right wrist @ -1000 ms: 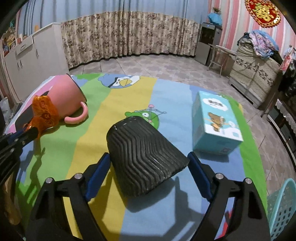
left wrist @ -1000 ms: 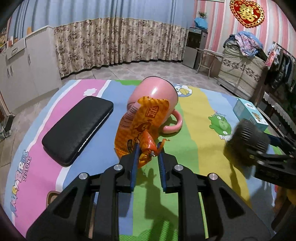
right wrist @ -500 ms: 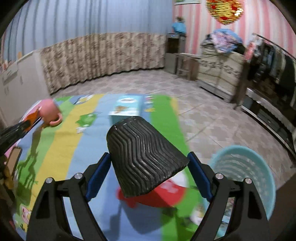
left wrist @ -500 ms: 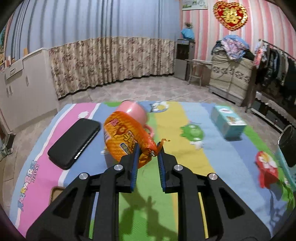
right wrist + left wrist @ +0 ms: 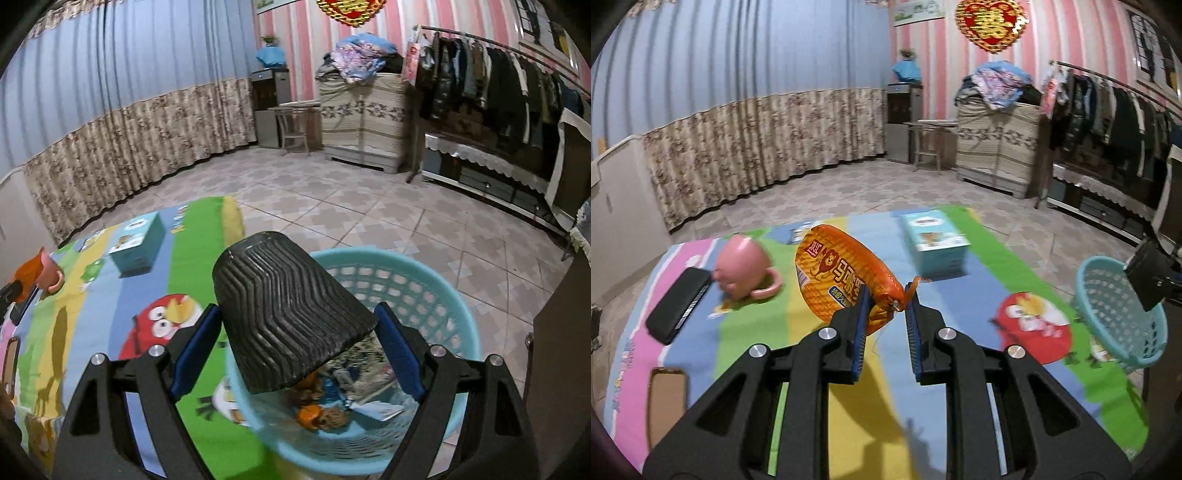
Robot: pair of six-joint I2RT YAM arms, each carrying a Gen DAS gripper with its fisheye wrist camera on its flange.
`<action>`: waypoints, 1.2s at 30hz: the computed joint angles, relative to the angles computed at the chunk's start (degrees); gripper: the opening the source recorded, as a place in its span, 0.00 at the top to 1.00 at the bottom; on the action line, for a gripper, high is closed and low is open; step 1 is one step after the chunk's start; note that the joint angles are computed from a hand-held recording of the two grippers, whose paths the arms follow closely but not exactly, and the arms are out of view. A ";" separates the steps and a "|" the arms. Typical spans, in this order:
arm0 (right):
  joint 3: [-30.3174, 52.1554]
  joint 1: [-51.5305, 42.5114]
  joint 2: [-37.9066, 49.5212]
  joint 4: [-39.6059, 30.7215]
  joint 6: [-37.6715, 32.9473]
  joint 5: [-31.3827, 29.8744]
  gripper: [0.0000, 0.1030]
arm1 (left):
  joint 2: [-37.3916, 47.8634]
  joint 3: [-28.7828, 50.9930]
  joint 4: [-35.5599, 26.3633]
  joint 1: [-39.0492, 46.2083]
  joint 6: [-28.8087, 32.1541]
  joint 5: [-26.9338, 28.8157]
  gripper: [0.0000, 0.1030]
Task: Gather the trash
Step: 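Lift snack bag and black cylinder and carry both over the blue basket, then open the left gripper to drop the snack bag into the basket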
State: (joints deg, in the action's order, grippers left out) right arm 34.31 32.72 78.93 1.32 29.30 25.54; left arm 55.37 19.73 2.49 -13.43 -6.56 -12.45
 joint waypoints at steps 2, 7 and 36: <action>-1.26 -2.89 -1.24 0.80 -1.55 -1.60 0.20 | 2.33 1.53 0.40 -6.17 -2.37 -3.75 0.83; -4.11 -7.52 -3.66 1.68 -4.13 -1.68 0.20 | 10.76 6.22 3.13 -22.28 -7.32 -13.08 0.83; -13.94 -29.19 -11.00 7.62 -6.91 -18.61 0.20 | 44.56 34.74 5.01 -46.82 -10.22 -20.25 0.83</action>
